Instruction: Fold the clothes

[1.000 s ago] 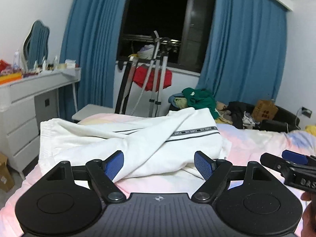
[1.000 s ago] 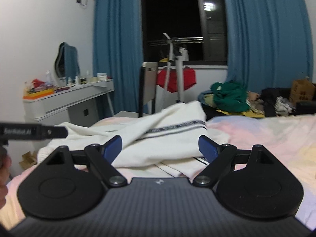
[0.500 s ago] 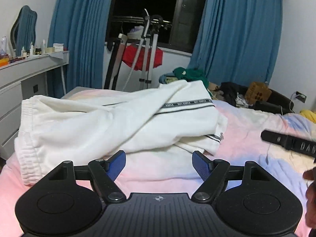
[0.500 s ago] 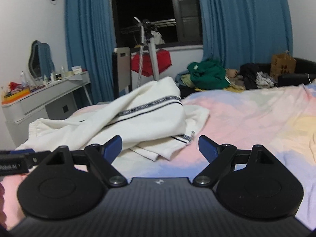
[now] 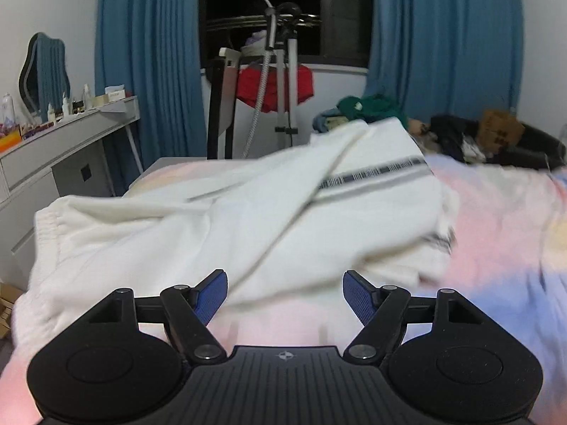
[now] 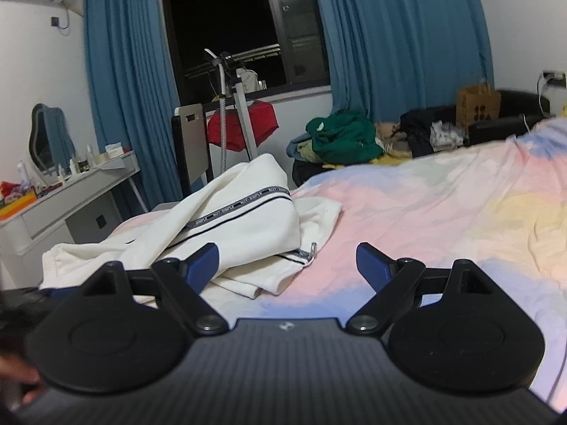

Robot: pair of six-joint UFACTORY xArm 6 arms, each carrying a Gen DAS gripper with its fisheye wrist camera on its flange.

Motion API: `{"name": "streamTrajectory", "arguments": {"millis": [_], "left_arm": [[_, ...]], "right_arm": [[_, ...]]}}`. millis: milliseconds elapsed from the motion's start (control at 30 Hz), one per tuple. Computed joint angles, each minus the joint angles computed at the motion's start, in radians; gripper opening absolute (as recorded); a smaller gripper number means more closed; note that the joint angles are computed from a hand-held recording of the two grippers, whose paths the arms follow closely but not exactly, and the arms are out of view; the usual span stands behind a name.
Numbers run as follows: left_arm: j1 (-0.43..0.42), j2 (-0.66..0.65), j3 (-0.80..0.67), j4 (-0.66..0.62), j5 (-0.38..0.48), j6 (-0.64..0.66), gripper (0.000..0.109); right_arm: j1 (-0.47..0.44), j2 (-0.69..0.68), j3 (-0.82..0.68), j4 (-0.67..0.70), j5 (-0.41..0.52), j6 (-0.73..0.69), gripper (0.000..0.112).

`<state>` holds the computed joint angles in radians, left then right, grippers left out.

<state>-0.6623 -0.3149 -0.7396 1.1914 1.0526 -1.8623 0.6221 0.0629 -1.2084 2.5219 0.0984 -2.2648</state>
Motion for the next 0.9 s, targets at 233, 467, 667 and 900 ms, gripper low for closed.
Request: {"name": "streamTrajectory", "arguments": {"millis": [233, 467, 667, 900], "left_arm": [[0.236, 0.266, -0.272, 0.123, -0.115, 0.042, 0.074], [0.388, 0.532, -0.569, 0.165, -0.303, 0.192, 0.069], [0.403, 0.636, -0.673, 0.156, -0.300, 0.225, 0.018], [0.258, 0.452, -0.509, 0.217, -0.186, 0.243, 0.004]], "right_arm": [[-0.049, 0.072, 0.008, -0.410, 0.080, 0.532, 0.086], [-0.051, 0.257, -0.110, -0.741, 0.098, 0.925, 0.086], [-0.024, 0.367, -0.204, -0.768, 0.039, 0.914, 0.086], [-0.022, 0.378, -0.227, -0.649, 0.029, 0.762, 0.086]]}}
